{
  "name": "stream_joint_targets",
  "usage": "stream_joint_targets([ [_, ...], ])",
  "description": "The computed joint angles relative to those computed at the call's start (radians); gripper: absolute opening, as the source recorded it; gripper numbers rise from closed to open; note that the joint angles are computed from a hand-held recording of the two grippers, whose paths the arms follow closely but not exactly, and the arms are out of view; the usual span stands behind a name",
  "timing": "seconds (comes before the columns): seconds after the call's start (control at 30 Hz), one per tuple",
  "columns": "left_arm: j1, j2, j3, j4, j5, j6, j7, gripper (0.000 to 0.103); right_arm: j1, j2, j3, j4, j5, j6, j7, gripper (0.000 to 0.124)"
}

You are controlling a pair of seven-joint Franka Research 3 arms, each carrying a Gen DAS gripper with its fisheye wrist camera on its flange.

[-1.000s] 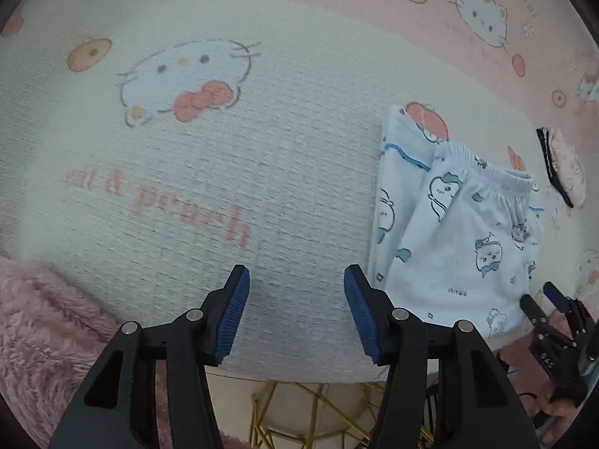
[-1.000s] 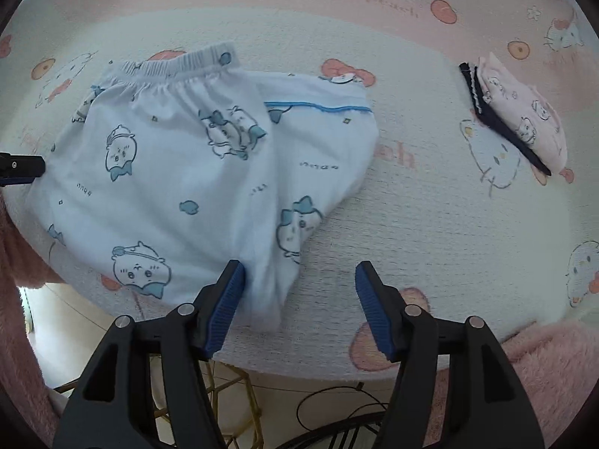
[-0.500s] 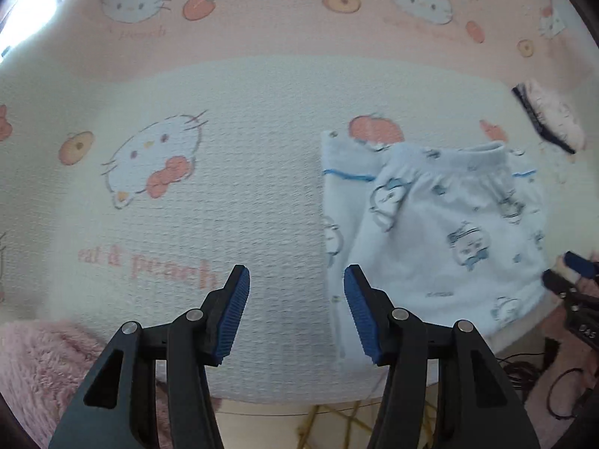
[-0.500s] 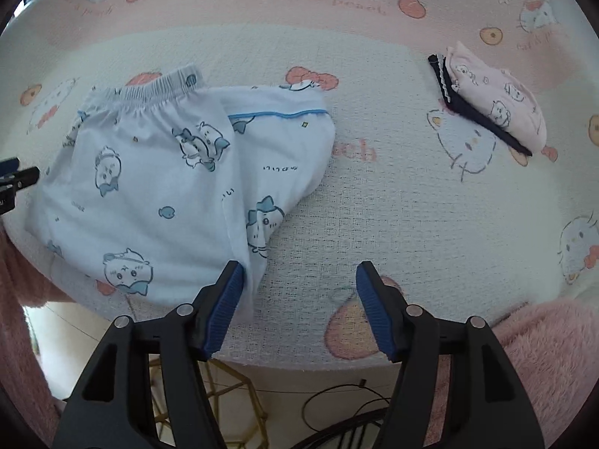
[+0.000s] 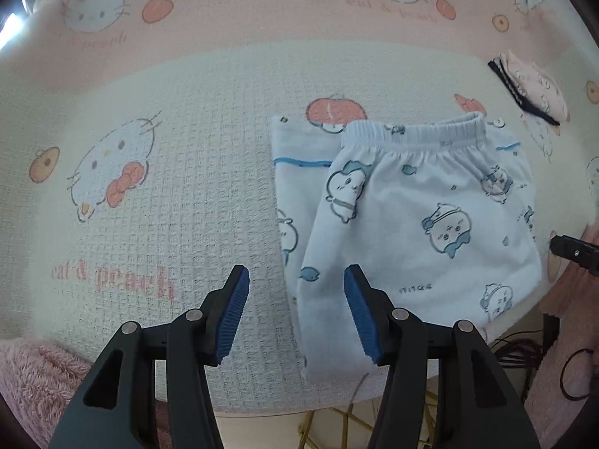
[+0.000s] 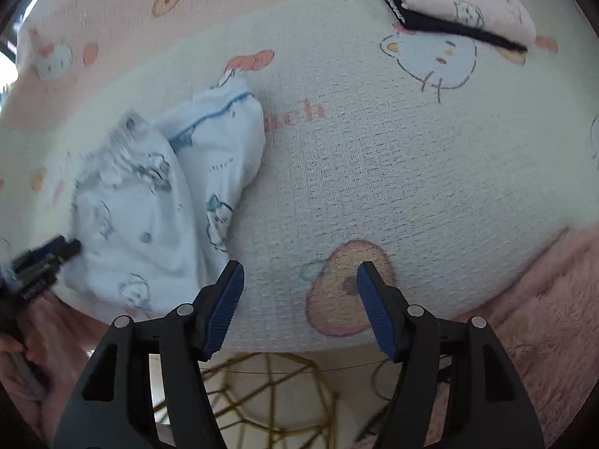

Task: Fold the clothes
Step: 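Smooth the folded pajama bundle flat with both open grippers, then grasp the blue-piped edge with the right gripper and lift it over the waistband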

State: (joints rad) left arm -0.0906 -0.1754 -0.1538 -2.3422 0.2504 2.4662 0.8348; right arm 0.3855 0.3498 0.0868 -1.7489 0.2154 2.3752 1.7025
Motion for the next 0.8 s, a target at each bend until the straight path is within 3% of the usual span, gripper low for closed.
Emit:
stream_joint_targets([
  [0.2,0.014,-0.013,-0.008,-0.022,0.058,0.141,-0.057,0.056,-0.032,0.050,0.048,0.035,0.159,0.030,-0.095,0.067],
  [0.27,0.006,-0.025,-0.008,-0.035,0.081,0.212,-0.024,0.056,-0.041,0.065,0.067,0.054,0.202,0.037,-0.155,0.064],
  [0.33,0.005,-0.027,-0.014,-0.036,0.106,0.231,-0.008,0.056,-0.037,0.077,0.071,0.072,0.219,0.024,-0.182,0.065],
  [0.4,-0.028,-0.001,0.018,-0.027,-0.006,0.230,0.078,0.056,-0.042,0.091,0.084,0.089,0.249,0.002,-0.230,0.063],
  [0.47,-0.060,0.025,0.044,-0.020,-0.164,0.212,0.180,0.056,-0.020,0.103,0.078,0.105,0.223,-0.017,-0.247,0.045],
  [0.5,-0.068,0.034,0.047,-0.012,-0.221,0.198,0.216,0.056,-0.002,0.101,0.069,0.104,0.194,-0.010,-0.251,0.042],
  [0.57,-0.064,0.026,0.032,-0.021,-0.249,0.190,0.212,0.056,0.027,0.101,0.053,0.107,0.140,0.002,-0.248,0.022],
  [0.67,-0.050,0.006,0.032,-0.044,-0.273,0.205,0.185,0.056,0.011,0.108,0.066,0.123,0.186,-0.006,-0.254,0.012],
  [0.8,-0.049,-0.028,0.058,-0.084,-0.367,0.240,0.201,0.056,-0.001,0.116,0.093,0.170,0.235,0.000,-0.328,0.010],
])
